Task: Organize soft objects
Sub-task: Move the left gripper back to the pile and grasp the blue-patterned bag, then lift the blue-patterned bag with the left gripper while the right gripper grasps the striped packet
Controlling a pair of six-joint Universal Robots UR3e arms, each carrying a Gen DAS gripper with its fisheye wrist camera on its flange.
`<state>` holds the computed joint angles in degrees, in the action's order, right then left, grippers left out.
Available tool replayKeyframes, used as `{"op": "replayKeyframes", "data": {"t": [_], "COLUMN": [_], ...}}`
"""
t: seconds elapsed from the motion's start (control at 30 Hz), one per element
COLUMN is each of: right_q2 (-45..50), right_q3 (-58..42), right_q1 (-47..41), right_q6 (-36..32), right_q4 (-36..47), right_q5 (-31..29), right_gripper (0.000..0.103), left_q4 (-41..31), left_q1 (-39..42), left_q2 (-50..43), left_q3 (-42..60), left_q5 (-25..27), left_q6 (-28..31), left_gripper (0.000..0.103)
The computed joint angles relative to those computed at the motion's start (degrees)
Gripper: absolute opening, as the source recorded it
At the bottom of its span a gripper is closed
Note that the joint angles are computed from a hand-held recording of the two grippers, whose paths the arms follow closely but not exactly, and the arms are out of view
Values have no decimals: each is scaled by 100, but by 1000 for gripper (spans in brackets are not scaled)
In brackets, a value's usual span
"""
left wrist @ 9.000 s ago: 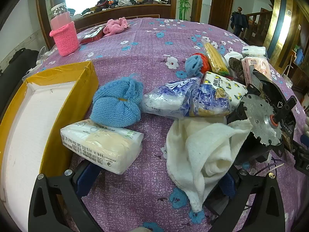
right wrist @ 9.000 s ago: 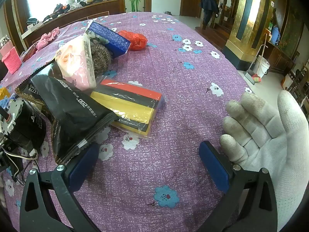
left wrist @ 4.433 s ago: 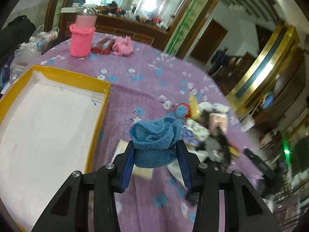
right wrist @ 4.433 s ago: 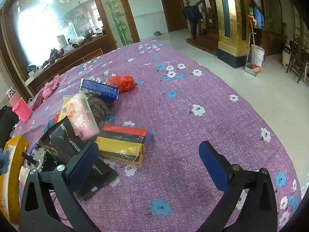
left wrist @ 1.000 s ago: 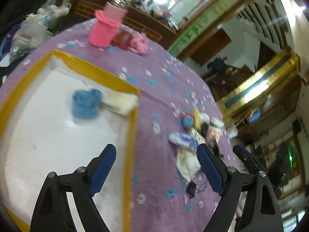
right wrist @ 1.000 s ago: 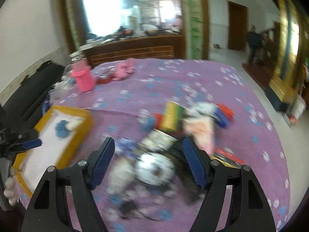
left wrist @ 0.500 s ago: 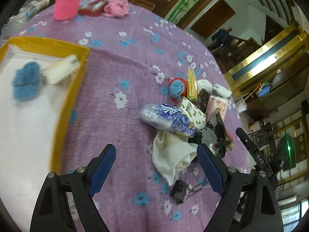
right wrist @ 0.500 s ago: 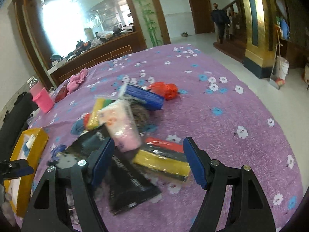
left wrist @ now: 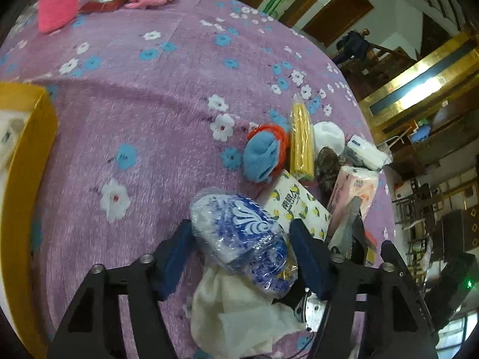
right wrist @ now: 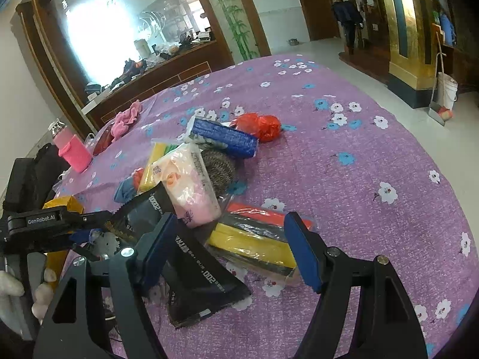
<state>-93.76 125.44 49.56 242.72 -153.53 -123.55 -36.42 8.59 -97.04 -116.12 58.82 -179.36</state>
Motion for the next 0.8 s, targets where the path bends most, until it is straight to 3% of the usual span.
{"op": "replayKeyframes", "data": {"t": [0.23,0.4,0.53,0.57,0.67,0.8], "right_q2": [-136,-154,-124,-133,-140,-161], "right_q3": [147,179,135,137,121,142], "right_q1": [-124,-165,-161,-165,-149,-129], "right_q6": [139,168,183,183,231,289], "right_q4": [54,71,157,183,247,263], "right_q5": [104,148,147,144,85,16], "right_gripper": [73,73,73,73,73,73], "left_q4": [-354,-1325,-1276,-1549,-1104,-1150], "left_q1": [549,1179,1241,1332,1245,1401], "left_q2": [1109,2265,2321,2386,2287,2570], "left_q3": [-684,-1174,-1403,-1344,-1553,-1779], "left_q5": [-4,-43,264,276,266,51], "left_q6": [821,1716,1744,1816,1569,1727], "left_gripper": [56,58,60,60,64,53]}}
